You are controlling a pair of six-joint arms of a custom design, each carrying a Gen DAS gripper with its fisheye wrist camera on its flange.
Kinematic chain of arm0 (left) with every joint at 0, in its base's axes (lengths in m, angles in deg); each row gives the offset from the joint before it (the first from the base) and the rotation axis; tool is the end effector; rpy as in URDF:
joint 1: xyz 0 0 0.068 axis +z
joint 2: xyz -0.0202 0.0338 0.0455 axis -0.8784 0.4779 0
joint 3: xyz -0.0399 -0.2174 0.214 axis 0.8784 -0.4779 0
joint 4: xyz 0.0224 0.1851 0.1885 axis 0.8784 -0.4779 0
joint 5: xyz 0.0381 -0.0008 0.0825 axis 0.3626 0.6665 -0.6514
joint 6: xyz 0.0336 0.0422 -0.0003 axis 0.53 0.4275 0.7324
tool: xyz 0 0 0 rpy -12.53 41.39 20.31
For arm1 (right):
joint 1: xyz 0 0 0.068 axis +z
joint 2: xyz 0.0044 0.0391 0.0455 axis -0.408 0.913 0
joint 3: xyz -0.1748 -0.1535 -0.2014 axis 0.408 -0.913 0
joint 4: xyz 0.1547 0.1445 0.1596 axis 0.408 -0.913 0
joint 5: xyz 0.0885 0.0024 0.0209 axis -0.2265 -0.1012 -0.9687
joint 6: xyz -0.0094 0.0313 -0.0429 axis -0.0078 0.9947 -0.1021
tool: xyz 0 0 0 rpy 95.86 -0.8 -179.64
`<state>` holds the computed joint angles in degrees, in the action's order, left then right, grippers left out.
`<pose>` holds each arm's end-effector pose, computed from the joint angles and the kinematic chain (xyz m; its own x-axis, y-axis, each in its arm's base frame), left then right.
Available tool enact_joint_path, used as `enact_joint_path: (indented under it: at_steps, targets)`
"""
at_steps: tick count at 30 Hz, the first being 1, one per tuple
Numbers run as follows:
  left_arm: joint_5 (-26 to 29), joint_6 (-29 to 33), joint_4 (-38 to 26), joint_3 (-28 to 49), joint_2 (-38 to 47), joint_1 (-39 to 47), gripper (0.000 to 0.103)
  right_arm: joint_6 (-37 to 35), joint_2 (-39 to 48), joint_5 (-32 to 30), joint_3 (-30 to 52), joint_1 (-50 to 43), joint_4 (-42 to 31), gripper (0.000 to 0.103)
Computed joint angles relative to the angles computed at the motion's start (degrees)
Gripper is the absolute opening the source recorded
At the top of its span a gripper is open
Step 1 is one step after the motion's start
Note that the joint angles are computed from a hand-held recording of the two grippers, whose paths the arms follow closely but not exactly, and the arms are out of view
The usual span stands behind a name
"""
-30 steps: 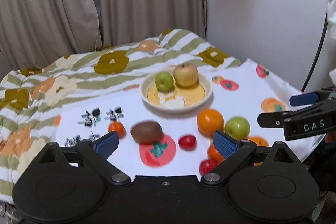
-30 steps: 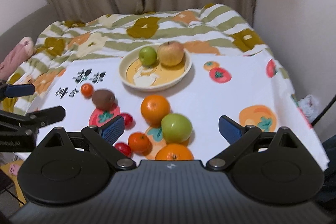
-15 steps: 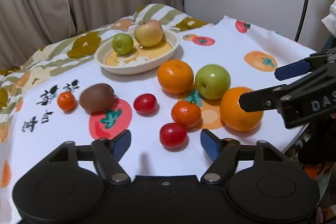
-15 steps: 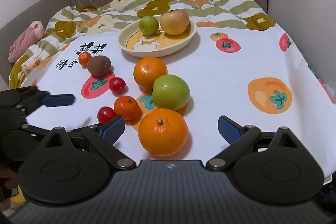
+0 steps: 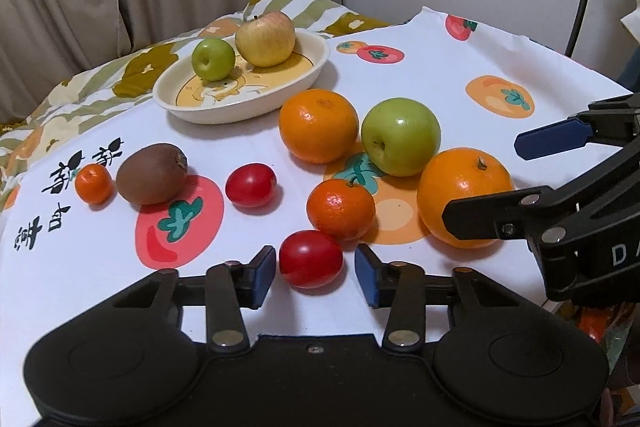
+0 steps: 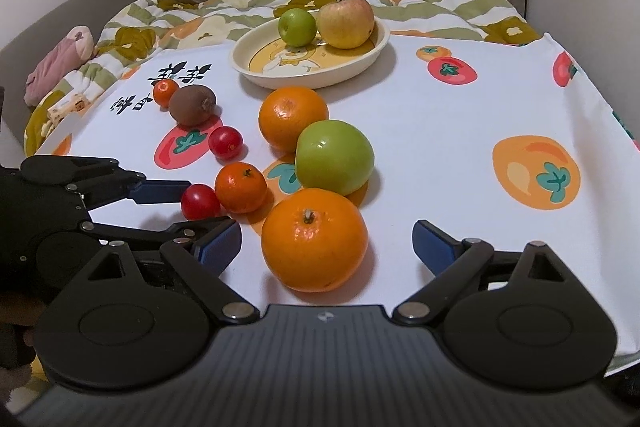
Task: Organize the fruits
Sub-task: 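Grasp the red cherry tomato with the left tool while the right tool grasps the orange, then carry the cherry tomato and orange with both tools to the duck bowl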
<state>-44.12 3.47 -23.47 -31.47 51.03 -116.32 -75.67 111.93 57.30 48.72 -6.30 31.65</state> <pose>0.1992 -0.2532 0.1763 -0.6847 0.2762 -0.6744 0.2793 0.9542 0.1073 0.2125 0.0735 0.2096 -0.6975 -0.1874 -0.6916 -0.3747 0.9181 0.1291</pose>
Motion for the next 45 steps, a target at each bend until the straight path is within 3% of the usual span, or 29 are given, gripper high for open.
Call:
enact_joint_path:
  at_steps: [2, 18, 27, 32, 40, 45]
  targets:
    - [-0.63, -0.40, -0.29, 0.36, 0.39, -0.10, 0.038, -0.59, 0.42, -0.48, 0.17, -0.10, -0.21, 0.102]
    - [-2.65, -4.82, -5.07, 0.11, -1.22, -1.28, 0.037, -1.58, 3.22, -0.33, 0.94, 1.45, 1.01, 0.091]
    - [-3.67, -6.43, -6.26, -0.79, -3.11, -1.47, 0.037, -1.56, 4.67, 0.93, 1.71, 2.12, 0.90, 0.079]
    - [-4.65, -7.38, -7.79, -0.58, -4.33, -1.79, 0.037, -0.59, 4.90, 0.69, 2.49, 1.75, -0.31, 0.078]
    - [-7.27, -10.25, -15.30, 2.83, -6.93, -3.19, 0.037, 0.61, 2.10, -0.66, 4.21, 0.14, -5.79, 0.078]
    - [-9.83, -13.87, -23.14, 7.00, -8.68, -4.60, 0.037, -0.33, -0.86, -2.09, 6.89, -1.89, -10.34, 0.078]
